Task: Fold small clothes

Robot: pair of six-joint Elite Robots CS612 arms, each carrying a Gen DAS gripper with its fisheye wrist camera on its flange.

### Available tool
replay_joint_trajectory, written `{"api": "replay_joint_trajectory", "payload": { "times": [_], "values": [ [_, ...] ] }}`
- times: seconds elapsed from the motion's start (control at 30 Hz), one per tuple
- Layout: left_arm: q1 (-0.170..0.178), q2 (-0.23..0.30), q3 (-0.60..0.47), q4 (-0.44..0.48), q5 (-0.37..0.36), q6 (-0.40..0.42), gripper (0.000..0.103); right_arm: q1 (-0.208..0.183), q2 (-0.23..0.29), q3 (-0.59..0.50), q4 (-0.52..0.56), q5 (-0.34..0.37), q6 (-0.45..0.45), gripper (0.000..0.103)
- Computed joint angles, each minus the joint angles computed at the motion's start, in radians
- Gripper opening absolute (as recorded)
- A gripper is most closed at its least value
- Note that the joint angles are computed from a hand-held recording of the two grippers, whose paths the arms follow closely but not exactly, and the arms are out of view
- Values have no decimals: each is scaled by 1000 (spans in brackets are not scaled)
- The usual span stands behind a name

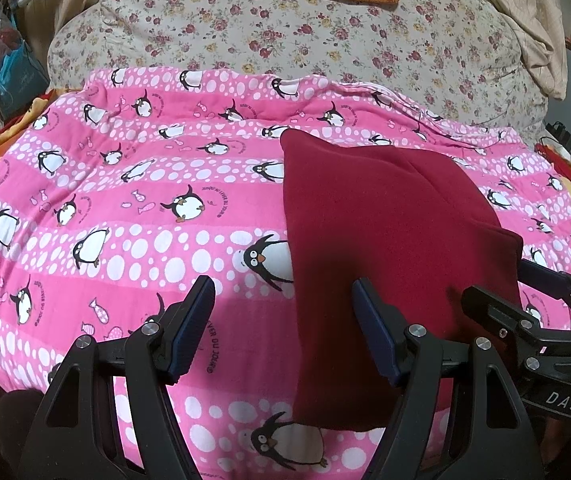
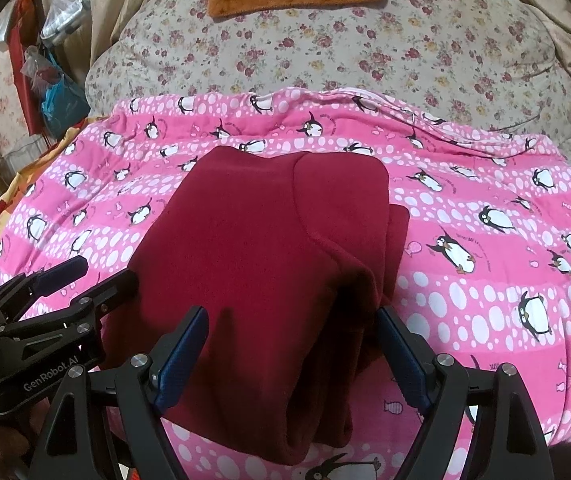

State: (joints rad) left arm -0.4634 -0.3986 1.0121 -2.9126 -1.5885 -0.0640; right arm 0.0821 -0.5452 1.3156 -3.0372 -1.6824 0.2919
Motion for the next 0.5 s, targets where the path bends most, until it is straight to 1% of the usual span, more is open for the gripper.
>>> {"api": "replay_joint_trajectory", "payload": {
  "times": [0.5],
  "values": [
    [0, 4, -5, -5, 2, 5, 71, 1, 1, -2, 2, 1, 3, 84]
  ]
}}
